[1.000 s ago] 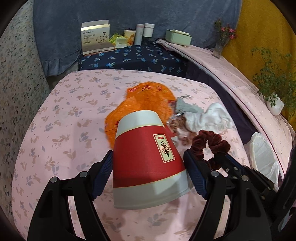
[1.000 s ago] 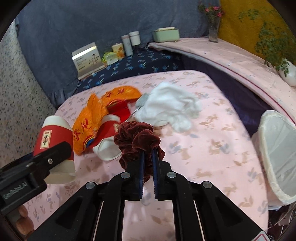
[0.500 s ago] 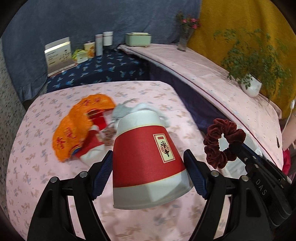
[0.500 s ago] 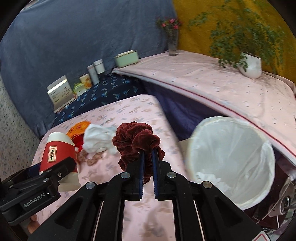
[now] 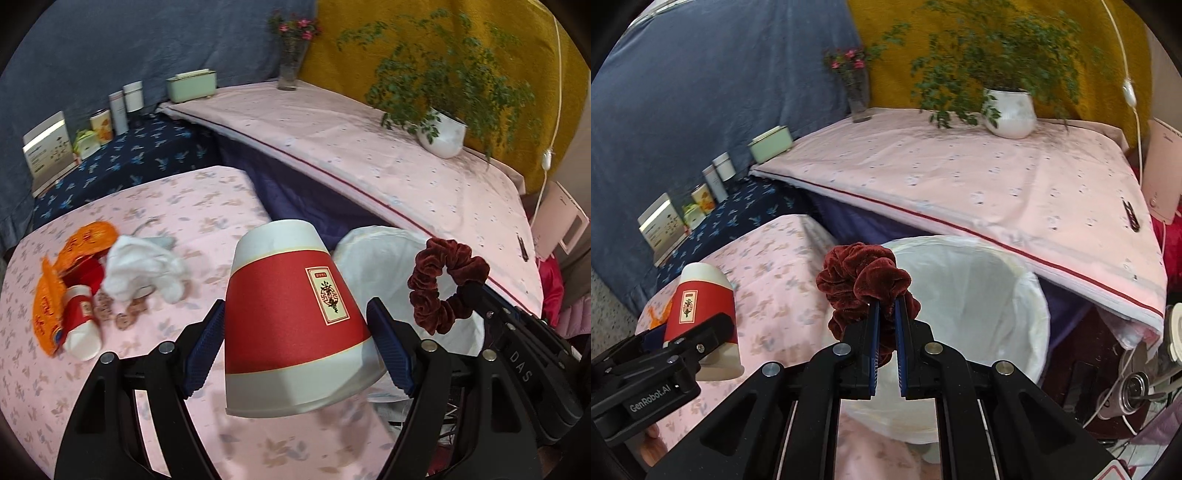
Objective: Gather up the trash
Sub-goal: 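Carry cup and scrunchie over the bin and open both tools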
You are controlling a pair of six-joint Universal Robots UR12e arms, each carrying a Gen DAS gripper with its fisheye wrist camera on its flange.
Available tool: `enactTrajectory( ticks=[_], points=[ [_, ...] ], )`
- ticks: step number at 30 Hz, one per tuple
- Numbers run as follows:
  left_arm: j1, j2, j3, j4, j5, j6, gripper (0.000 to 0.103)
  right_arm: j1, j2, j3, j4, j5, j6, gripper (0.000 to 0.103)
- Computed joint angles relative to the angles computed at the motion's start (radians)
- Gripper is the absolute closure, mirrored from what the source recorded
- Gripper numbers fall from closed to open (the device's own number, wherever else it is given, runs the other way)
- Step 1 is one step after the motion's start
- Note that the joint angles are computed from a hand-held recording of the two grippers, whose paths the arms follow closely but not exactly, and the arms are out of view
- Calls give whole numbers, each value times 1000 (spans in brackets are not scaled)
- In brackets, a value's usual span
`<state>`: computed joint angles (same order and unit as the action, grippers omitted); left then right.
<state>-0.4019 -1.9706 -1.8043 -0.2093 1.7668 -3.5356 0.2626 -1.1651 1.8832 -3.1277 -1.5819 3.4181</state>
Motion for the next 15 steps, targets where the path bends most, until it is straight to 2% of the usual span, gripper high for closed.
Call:
enactTrajectory(
  ticks=[8,15],
  points=[
    [-24,-60,79,-8,-79,59,30,-42,-2,19,8,-12,25,95],
    [-36,-92,120,-22,-104,79,30,-59,1,25,12,-14,39,95]
  ],
)
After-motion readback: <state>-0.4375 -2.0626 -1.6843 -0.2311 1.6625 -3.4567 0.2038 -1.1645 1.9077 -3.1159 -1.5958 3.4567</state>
